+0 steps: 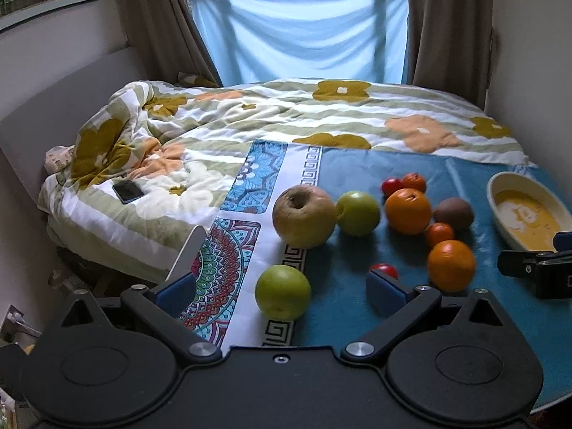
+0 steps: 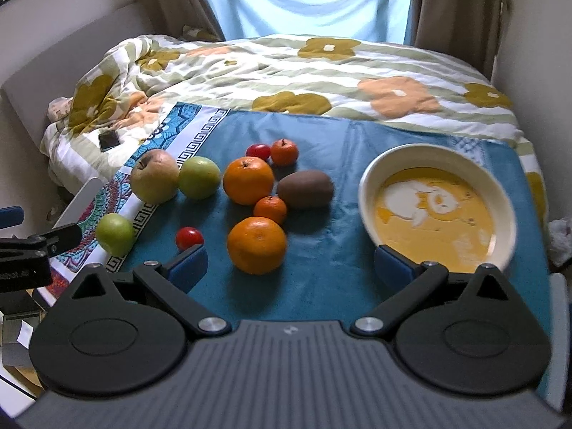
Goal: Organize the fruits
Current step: 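Grasp the green apple with the left gripper while the right gripper grasps the large orange, then carry the green apple into the bowl with the left gripper while the right carries the orange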
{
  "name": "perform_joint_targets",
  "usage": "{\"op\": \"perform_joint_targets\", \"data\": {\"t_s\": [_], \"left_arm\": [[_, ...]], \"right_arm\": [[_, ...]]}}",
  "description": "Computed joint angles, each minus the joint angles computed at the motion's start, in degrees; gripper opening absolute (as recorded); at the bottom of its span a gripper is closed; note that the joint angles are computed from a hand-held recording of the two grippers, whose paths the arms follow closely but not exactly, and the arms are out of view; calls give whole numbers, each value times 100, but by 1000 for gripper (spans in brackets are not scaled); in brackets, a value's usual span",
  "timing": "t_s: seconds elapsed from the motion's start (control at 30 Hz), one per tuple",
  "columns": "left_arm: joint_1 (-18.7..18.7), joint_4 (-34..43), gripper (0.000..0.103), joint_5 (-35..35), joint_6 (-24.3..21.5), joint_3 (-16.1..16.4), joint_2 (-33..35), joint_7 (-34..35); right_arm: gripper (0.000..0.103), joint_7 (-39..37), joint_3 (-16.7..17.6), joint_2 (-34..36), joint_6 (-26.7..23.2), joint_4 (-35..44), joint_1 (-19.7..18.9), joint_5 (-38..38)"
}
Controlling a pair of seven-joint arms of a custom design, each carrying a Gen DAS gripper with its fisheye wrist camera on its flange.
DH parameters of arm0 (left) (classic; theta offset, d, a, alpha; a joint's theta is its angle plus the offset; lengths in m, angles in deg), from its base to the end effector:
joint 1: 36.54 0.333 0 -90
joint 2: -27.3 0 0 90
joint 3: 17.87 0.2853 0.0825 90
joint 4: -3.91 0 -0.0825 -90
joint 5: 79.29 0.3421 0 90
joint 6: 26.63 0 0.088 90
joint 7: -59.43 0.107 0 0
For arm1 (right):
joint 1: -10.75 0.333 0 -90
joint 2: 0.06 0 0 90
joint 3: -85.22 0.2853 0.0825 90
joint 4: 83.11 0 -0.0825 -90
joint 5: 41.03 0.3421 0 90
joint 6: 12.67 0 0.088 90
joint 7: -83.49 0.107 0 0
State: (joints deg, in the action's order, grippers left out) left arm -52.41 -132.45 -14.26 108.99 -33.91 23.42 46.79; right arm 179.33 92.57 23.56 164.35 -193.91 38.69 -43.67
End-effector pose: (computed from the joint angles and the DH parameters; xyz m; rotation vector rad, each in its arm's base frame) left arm 0.4042 -0.2391 0.3551 -1.9745 1.3148 -0.4291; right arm 0.5160 0.3597 0.3636 -2.1038 1.2080 -0.3641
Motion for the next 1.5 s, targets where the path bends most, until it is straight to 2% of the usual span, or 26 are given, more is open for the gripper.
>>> {"op": "perform_joint_targets", "data": {"t_s": [0.27, 0.37, 0.67, 0.7, 0.73, 0.93, 1.07, 1.5], "left_arm": [[234, 71, 95, 621, 700, 343, 621, -52], [288, 153, 89, 715, 966, 465, 827, 33], [385, 263, 66, 796, 1547, 716, 1129, 281], [390, 257, 60, 796, 1581, 732, 1137, 282], [388, 248, 58, 772, 1568, 740, 1136, 307], [388, 222, 58, 1016, 1622, 766, 1133, 260], [388, 201, 58, 1168, 1659, 768, 1128, 217], [473, -38, 57, 1301, 1919, 695, 847, 132]], "right_arm": [[103, 383, -345, 971, -176, 961, 476, -126], [103, 529, -402, 1245, -292, 1283, 571, -148], [103, 1014, -601, 1677, -692, 1921, 835, -311], [101, 1057, -624, 1697, -711, 1951, 859, -348], [100, 1097, -641, 1721, -737, 1992, 878, -380], [91, 1352, -695, 1822, -872, 2159, 952, -508], [76, 1681, -958, 1854, -915, 2204, 1156, -702], [74, 2137, -1056, 1575, -640, 1766, 1223, -1040]]}}
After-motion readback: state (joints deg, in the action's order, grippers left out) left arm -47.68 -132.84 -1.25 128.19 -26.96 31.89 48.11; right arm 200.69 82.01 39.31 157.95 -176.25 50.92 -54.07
